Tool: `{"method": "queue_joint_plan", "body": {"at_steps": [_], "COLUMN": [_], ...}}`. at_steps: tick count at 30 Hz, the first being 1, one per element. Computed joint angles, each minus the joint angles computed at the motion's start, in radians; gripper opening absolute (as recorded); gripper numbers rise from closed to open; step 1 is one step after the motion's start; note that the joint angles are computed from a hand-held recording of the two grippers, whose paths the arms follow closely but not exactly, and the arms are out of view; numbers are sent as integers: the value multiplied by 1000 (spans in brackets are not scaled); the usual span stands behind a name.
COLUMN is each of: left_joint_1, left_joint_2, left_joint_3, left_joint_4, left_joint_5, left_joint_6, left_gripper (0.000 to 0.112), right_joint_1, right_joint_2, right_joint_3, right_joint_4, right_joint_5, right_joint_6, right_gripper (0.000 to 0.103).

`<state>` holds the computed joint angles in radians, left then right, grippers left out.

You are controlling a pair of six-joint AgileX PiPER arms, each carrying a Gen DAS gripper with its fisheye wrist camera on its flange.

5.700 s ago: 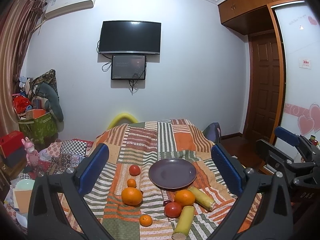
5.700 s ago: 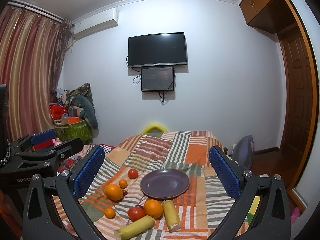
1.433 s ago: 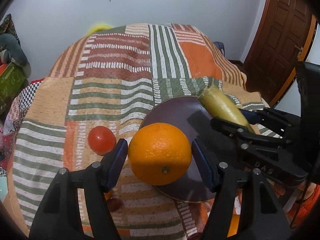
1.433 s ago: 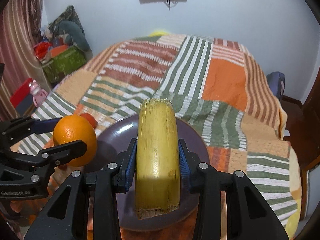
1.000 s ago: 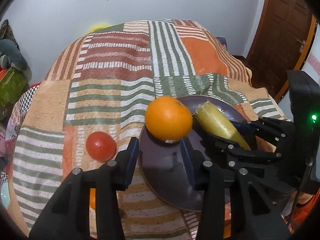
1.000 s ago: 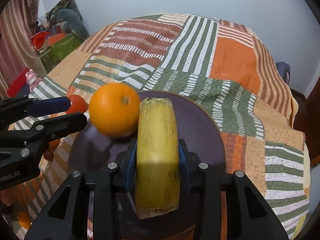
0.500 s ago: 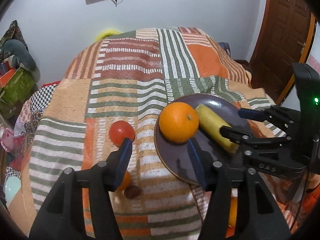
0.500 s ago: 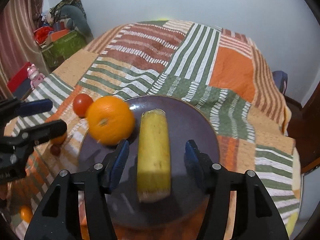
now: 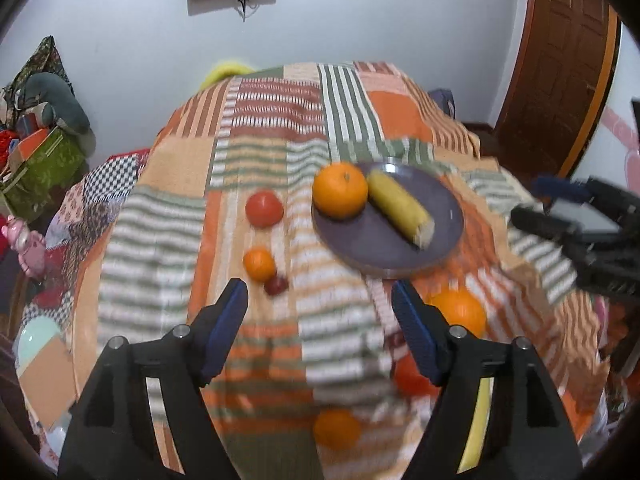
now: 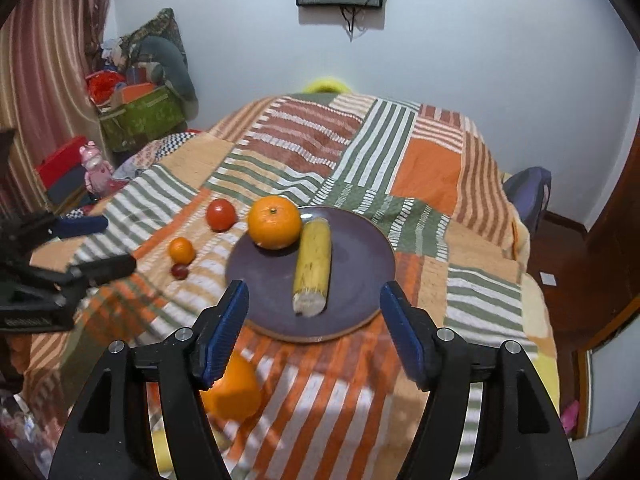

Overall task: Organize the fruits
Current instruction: 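Move the right gripper to the second yellow corn cob and grasp it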

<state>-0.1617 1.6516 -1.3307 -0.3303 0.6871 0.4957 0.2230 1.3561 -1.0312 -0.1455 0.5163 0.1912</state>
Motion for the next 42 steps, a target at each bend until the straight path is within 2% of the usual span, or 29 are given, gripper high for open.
{"method": "queue_joint_plan", "body": {"at_steps": [4,10,14,18,20,23,26,33,35,38,42], "left_joint_1": [18,38,27,-12,-32,-36,-65,-199,-213,-176,-120], "left_joint_2": [-81,-191,-213,-214,-227,-224,-239,-259,-251,-256,-304], "left_joint_3": [140,341,414,463,497,496,503,495,488,487,515], "left_joint_4": [-19,-51,-28,4,27,6,5,63,71,1,6], "left_joint_5": [-10,-34,-48,-66,-112,-87,-78,-120,-129,-115,-130], "left_joint_6": [60,151,154,122,73,59,24,-100,-112,-38,11], "left_gripper": [74,76,76,79,84,85,85,85,85,85,85], "right_joint_1": [74,245,294,318,328,305,282,289,307,298,315], "right_joint_2": [-86,-156,-173,-178,-163,-124,-144,-214,-228,-234,-163], "right_joint_3": [89,217,286,350,378,397,416,402,386,370,334], "right_joint_4": [-92,-389,-423,-433,-451,-402,-353,-368,-406,-374,-330], "right_joint_5": [4,50,70,64,53,17,-7,57,81,60,26], "right_joint_6": [117,441,508,558,601,580,553,563,609,598,570], "right_gripper": [71,72,72,72,72,72,72,72,72,83,83]}}
